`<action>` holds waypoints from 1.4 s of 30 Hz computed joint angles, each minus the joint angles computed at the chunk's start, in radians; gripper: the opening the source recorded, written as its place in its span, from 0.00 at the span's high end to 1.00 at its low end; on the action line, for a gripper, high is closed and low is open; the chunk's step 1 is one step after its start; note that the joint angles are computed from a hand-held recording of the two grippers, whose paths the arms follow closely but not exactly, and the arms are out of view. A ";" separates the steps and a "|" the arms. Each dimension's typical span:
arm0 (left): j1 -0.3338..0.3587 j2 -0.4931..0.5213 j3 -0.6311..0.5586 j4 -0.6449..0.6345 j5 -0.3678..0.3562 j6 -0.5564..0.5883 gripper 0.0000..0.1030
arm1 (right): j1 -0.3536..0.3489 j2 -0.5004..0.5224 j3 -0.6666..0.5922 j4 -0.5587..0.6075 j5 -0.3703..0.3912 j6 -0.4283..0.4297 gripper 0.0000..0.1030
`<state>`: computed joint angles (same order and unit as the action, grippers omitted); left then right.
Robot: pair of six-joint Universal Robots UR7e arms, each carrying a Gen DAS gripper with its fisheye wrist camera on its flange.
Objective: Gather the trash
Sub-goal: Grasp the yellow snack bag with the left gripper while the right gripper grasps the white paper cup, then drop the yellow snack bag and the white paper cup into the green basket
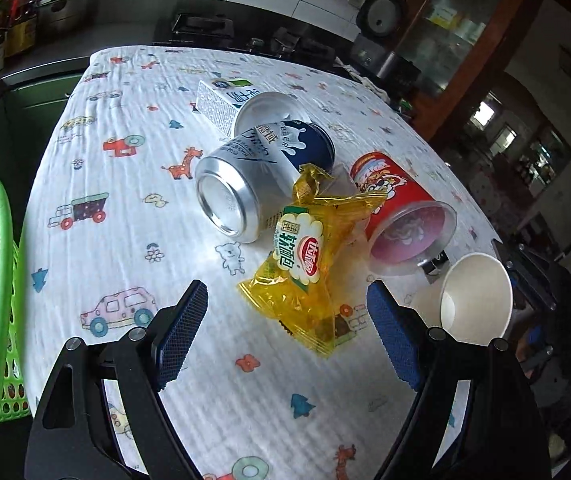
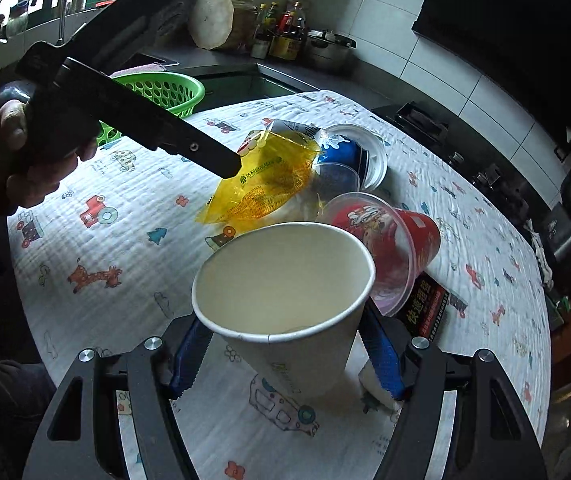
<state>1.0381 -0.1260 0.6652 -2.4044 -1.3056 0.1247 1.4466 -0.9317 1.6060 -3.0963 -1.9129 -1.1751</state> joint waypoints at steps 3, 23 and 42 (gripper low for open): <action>-0.004 0.050 -0.087 0.053 0.016 -0.002 0.21 | -0.009 -0.018 0.020 -0.002 0.015 0.029 0.35; -0.016 0.112 -0.173 0.098 0.049 0.007 0.70 | -0.033 -0.055 0.053 0.001 0.049 0.093 0.36; 0.013 -0.217 0.301 -0.273 0.186 0.010 0.73 | 0.038 0.002 -0.024 0.111 0.110 0.157 0.36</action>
<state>1.0509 -0.3431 0.9660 -2.6779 -1.1191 0.1347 1.4841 -0.9301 1.5818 -2.9857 -1.8028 -1.0177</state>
